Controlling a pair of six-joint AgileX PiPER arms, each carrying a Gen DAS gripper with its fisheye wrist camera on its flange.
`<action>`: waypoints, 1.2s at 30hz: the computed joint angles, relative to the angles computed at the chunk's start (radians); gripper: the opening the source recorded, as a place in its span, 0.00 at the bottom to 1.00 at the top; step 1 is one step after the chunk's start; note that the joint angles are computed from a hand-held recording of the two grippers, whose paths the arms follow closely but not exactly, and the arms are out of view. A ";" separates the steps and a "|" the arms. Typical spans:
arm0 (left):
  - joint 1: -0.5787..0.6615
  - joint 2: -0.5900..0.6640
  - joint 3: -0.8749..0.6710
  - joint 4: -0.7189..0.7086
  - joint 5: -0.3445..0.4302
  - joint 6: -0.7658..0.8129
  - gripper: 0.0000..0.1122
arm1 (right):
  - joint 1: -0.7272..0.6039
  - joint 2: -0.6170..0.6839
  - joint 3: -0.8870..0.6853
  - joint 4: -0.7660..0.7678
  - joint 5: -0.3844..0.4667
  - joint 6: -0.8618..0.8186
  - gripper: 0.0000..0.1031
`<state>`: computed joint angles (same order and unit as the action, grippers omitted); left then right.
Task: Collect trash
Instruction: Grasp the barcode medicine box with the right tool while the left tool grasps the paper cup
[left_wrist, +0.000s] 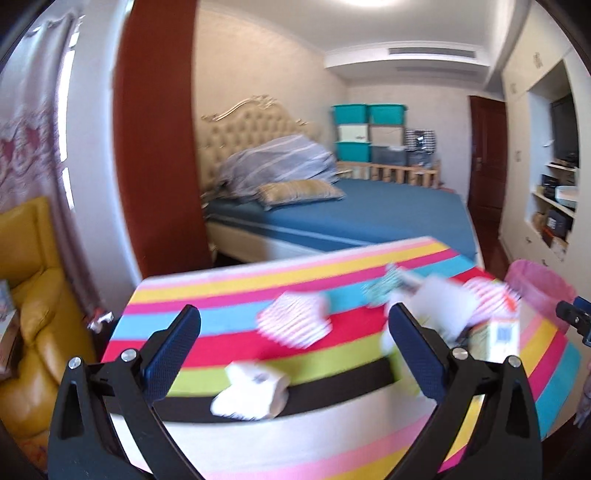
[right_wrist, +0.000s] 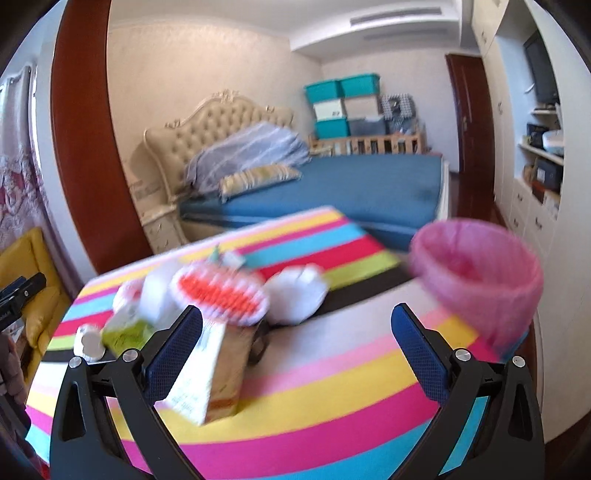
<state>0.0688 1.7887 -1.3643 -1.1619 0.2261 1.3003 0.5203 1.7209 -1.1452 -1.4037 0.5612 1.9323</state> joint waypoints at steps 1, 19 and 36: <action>0.030 -0.003 0.024 -0.033 0.011 0.039 0.88 | 0.019 0.019 -0.012 0.018 0.011 -0.006 0.93; 0.159 0.084 0.124 0.163 0.065 -0.130 0.88 | 0.135 0.447 -0.579 0.485 0.271 -0.552 0.93; 0.022 0.274 -0.193 0.917 0.091 -0.929 0.88 | 0.079 0.310 -0.304 0.364 0.040 -0.413 0.47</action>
